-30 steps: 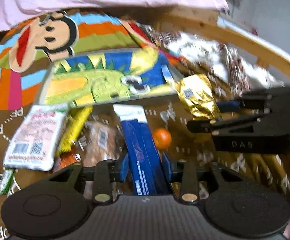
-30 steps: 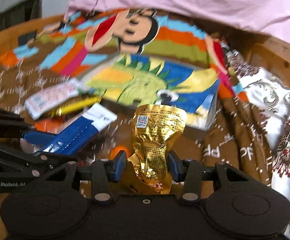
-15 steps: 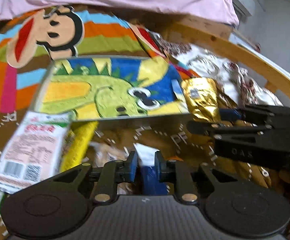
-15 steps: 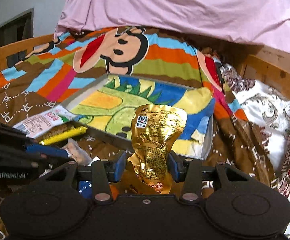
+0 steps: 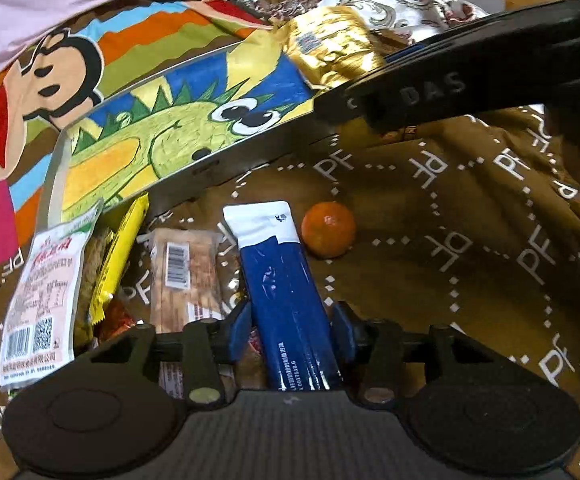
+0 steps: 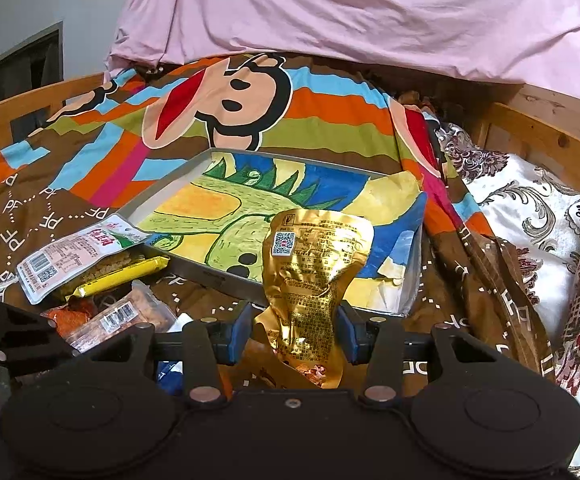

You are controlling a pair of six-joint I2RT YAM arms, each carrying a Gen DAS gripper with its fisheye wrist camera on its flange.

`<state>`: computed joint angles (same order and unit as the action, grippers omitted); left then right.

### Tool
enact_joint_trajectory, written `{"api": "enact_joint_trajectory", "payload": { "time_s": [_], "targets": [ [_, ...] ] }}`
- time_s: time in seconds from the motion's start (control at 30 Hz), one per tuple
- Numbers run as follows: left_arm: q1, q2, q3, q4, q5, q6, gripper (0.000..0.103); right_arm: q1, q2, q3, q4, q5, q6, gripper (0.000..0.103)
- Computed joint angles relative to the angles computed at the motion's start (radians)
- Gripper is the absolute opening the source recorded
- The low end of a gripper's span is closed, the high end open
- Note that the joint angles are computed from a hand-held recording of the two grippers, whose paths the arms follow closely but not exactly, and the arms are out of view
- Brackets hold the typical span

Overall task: Organize snacks
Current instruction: 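Carry the blue pack and gold pouch with both grippers into the metal tray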

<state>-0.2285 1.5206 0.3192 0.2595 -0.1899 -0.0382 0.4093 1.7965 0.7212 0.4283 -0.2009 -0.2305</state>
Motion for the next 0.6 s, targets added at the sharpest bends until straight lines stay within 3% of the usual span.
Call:
{"api": "enact_joint_trajectory", "payload": {
  "time_s": [0.23,0.6],
  "targets": [
    [0.026,-0.079,-0.016,-0.03,0.021,-0.046,0.038,0.001,-0.004,-0.013,0.026,0.002,0.0,0.047],
    [-0.007,-0.237,-0.04,0.004,-0.09,-0.061,0.038,-0.002,-0.005,-0.051,0.14,0.012,0.011,0.047]
  ]
}}
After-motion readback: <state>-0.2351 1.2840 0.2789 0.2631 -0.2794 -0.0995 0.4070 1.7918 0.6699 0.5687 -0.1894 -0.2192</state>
